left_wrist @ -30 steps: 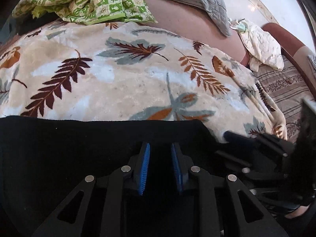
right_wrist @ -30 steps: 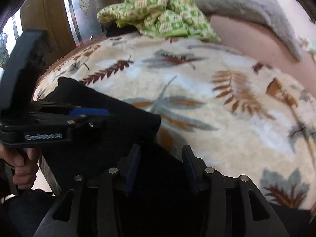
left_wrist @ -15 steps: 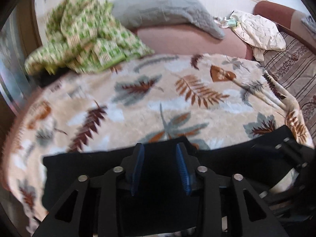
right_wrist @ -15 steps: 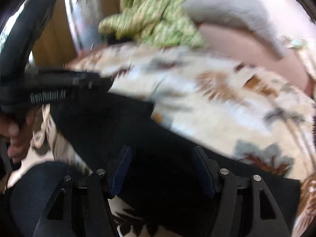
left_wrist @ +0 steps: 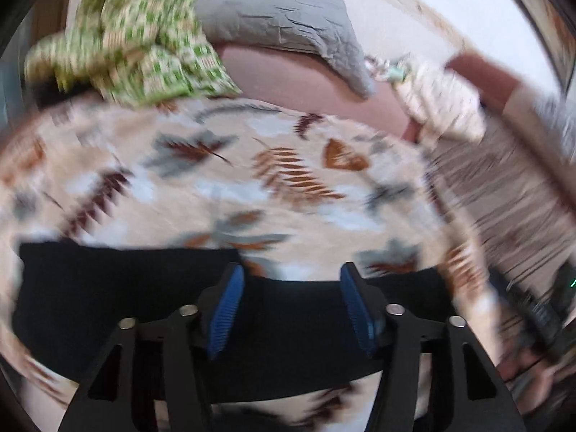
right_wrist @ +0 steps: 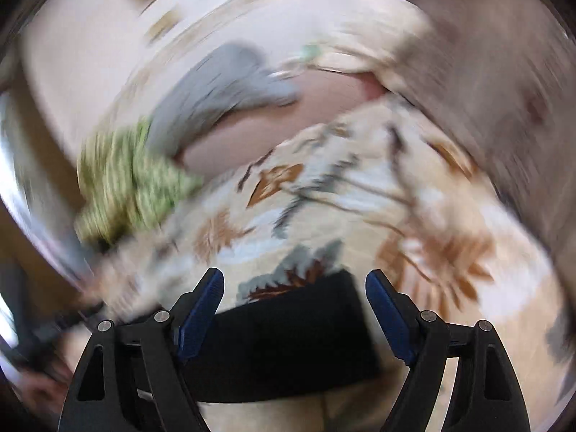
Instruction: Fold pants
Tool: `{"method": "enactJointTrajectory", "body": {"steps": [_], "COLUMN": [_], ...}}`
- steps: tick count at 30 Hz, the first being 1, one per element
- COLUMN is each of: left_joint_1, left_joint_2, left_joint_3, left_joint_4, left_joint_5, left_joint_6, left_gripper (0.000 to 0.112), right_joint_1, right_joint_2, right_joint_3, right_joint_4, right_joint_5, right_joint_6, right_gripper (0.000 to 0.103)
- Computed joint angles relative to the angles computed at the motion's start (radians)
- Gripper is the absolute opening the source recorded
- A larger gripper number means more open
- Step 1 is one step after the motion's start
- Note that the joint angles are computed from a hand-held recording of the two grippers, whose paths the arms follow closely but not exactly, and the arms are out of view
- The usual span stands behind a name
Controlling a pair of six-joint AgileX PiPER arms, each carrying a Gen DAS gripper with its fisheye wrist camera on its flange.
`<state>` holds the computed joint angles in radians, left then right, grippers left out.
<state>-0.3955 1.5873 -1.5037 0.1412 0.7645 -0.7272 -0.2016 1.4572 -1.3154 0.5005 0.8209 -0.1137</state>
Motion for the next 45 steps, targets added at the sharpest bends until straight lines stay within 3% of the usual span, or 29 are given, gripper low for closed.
{"method": "enactJointTrajectory", "body": {"steps": [3,6,7,9,12,16,19,22,25,26,27,37,42,45], "left_joint_1": [-0.035,-0.08,-0.09,-0.094,-0.077,-0.044,-0.027,-0.022,-0.022,-0.022,-0.02,-0.005,0.048,0.075], "left_joint_2": [-0.005,0.035,0.035,0.029,0.032,0.031,0.032,0.047,0.046,0.045,0.043,0.027,-0.08,-0.148], "left_joint_3": [0.078,0.047,0.041,0.039,0.041,0.054,0.061,0.046,0.047,0.05,0.053,0.078,0.193,0.249], "left_joint_4": [0.037,0.072,0.098,0.146,0.101,0.044,0.013,0.0,0.005,0.003,-0.001,-0.032,-0.08,0.029], "left_joint_5": [-0.102,-0.044,-0.057,-0.058,-0.059,-0.086,-0.097,-0.091,-0.096,-0.098,-0.101,-0.123,-0.201,-0.201], "left_joint_6": [-0.072,-0.069,-0.072,-0.097,-0.062,-0.022,-0.008,0.004,0.0,-0.001,0.001,0.003,0.001,-0.13], "left_gripper": [0.06,0.057,0.059,0.061,0.061,0.061,0.061,0.061,0.061,0.061,0.061,0.061,0.061,0.062], "right_joint_1": [-0.165,-0.169,-0.175,-0.225,-0.285,-0.283,-0.295,-0.272,-0.259,-0.252,-0.27,-0.265,-0.247,-0.246], "right_joint_2": [0.018,0.022,0.026,0.03,0.066,0.095,0.114,0.148,0.16,0.143,0.141,0.122,0.104,0.095], "right_joint_3": [0.02,0.024,0.035,0.081,0.127,0.14,0.156,0.145,0.146,0.152,0.171,0.202,0.209,0.222], "right_joint_4": [0.187,0.155,0.174,0.284,0.43,0.38,0.449,0.48,0.458,0.404,0.387,0.379,0.363,0.36], "right_joint_5": [0.152,0.202,0.23,0.291,0.356,0.35,0.342,0.348,0.339,0.301,0.284,0.257,0.222,0.209], "right_joint_6": [-0.127,-0.146,-0.16,-0.202,-0.226,-0.135,-0.153,-0.17,-0.142,-0.096,-0.058,-0.049,-0.007,0.021], "right_gripper": [0.083,0.083,0.083,0.083,0.083,0.082,0.082,0.075,0.052,0.029,0.014,0.014,0.014,0.01]}}
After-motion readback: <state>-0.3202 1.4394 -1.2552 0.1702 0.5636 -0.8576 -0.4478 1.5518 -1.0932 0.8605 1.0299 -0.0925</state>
